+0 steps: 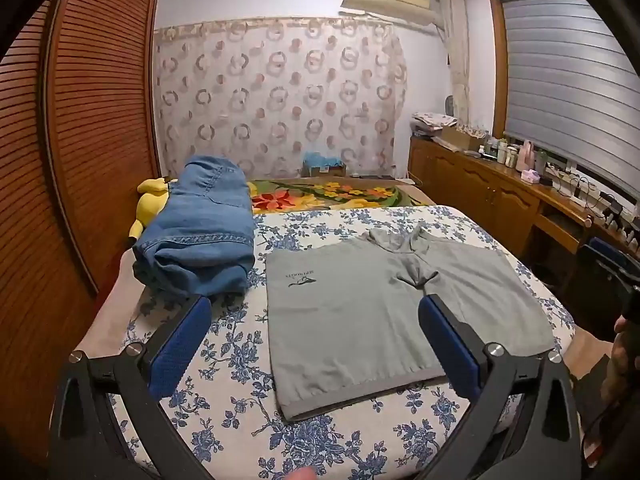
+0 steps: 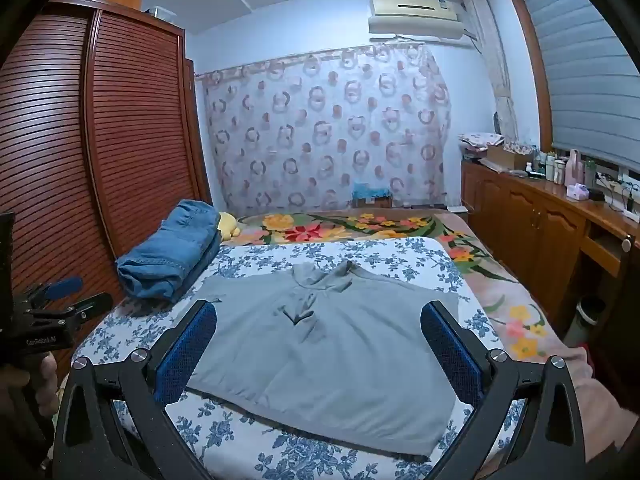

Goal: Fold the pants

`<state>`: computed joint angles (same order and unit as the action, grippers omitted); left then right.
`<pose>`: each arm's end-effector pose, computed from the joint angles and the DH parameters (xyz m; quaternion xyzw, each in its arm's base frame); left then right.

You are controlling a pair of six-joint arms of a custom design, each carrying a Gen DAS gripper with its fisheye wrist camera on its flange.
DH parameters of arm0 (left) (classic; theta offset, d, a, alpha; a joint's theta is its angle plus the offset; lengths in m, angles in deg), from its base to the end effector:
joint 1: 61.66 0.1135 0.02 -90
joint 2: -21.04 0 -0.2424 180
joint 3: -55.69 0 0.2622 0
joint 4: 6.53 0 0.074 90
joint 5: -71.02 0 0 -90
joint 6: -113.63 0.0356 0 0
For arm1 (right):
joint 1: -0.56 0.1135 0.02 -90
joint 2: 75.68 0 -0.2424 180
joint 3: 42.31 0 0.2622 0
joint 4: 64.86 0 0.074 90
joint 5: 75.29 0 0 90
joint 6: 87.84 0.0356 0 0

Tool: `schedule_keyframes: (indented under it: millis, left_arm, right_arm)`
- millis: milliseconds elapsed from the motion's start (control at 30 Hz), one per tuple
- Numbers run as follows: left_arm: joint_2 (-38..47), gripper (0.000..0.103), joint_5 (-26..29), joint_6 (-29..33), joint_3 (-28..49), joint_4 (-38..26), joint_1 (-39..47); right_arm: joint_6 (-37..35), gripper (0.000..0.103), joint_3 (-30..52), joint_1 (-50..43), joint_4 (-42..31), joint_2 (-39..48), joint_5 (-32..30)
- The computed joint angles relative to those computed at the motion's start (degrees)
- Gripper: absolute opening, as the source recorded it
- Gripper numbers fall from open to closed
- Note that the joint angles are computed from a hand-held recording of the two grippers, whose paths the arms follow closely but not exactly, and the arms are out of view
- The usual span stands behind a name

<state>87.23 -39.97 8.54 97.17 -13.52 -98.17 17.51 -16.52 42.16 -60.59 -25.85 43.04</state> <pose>0.2098 -0.1394 0.1693 0.0724 0.8603 -0.0652 0.5004 0.1624 0.1216 0.1563 -0.0430 0.8044 0.0900 0.5857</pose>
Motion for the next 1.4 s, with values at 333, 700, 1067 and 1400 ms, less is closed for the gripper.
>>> schedule_keyframes:
  millis: [333, 700, 1067, 1400]
  left_arm:
    - [-1.31, 0.103, -0.82, 1.66, -0.56, 1.49, 0.21]
    - [-1.40, 0.103, -0.79, 1.51, -1.13, 2.29, 0.21]
    - [-4.41, 0.103, -2.55, 0.72, 0.44, -2.22, -1.90]
    - [-4.95, 0.103, -2.87, 0.65, 0.03, -2.14, -2.20]
  right_arm:
    - [0.52, 0.102, 0.40, 0.75, -1.92, -0.94, 0.31]
    - [0.23, 0.102, 0.90, -0.10, -0.32, 1.65, -0.85]
    - [0.19, 0.102, 0.66, 0.29, -0.03, 1.63, -0.36]
    - [0.13, 0.102, 0.49, -0.13, 0.24, 1.72, -0.86]
